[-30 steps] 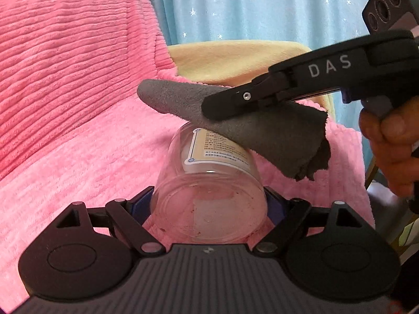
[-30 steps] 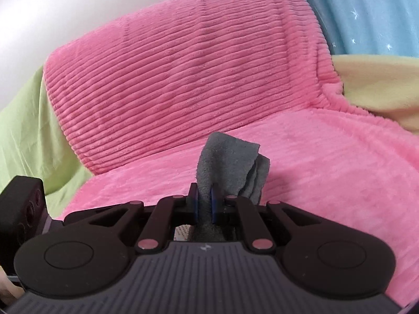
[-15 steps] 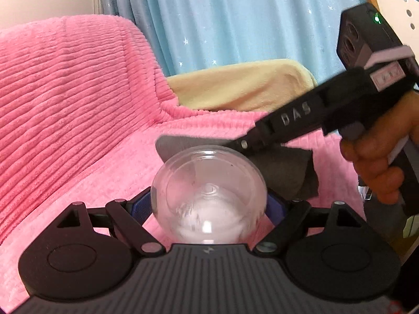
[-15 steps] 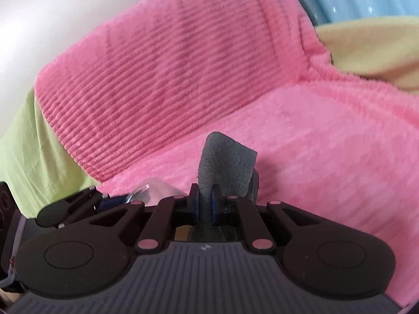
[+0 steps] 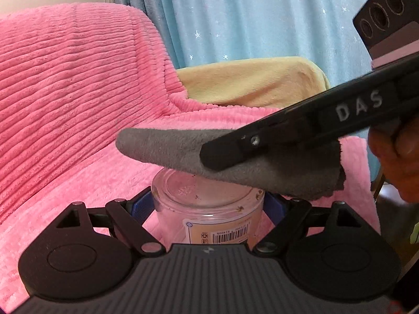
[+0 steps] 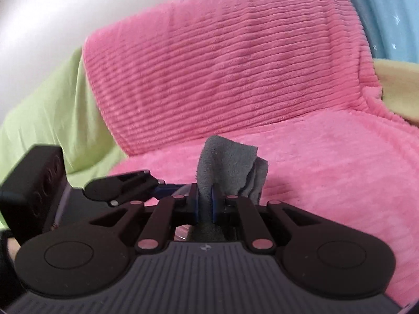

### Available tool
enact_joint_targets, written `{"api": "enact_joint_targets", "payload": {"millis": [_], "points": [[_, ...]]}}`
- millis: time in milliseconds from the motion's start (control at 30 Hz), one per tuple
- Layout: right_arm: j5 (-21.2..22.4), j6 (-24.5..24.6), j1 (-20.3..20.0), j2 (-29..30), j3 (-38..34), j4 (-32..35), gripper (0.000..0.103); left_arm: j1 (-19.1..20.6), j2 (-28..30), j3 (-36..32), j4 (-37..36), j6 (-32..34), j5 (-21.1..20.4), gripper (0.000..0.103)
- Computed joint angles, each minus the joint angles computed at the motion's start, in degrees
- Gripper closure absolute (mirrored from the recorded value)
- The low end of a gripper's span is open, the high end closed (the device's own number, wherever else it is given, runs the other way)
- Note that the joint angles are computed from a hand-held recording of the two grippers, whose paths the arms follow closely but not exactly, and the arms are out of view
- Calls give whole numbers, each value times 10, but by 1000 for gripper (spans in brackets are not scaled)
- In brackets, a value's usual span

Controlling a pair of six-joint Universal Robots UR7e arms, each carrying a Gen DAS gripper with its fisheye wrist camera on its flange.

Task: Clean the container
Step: 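Wipe the jar side wall with the cloth in the right gripper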

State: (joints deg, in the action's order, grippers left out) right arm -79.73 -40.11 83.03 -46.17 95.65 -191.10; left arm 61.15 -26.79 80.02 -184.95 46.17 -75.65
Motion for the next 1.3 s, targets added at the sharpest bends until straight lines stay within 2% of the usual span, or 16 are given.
{"api": "enact_joint_targets", "payload": {"millis": [100, 200, 300, 467, 700, 867, 1033, 1300], "points": [[-7, 16, 0, -15, 2, 36, 96, 2, 0, -2, 2, -9, -3, 18], [36, 35, -10, -29, 8, 87, 95, 4, 1, -5, 6, -20, -7, 18], [44, 35, -5, -20, -6, 106, 95, 4, 1, -5, 5, -22, -6, 18], [42, 44, 5, 14, -41, 100, 96, 1, 3, -1, -6, -11, 3, 18], [-33, 49, 21, 50, -59, -7, 97, 3, 3, -5, 1, -16, -4, 18], [-27, 75, 11, 21, -32, 9, 96, 3, 3, -5, 2, -15, -7, 18], [12, 89, -2, -18, 6, 59, 96, 3, 3, -3, -1, -19, -7, 18], [22, 81, 5, -5, -10, 70, 96, 1, 5, -3, -6, -23, 0, 18]]}}
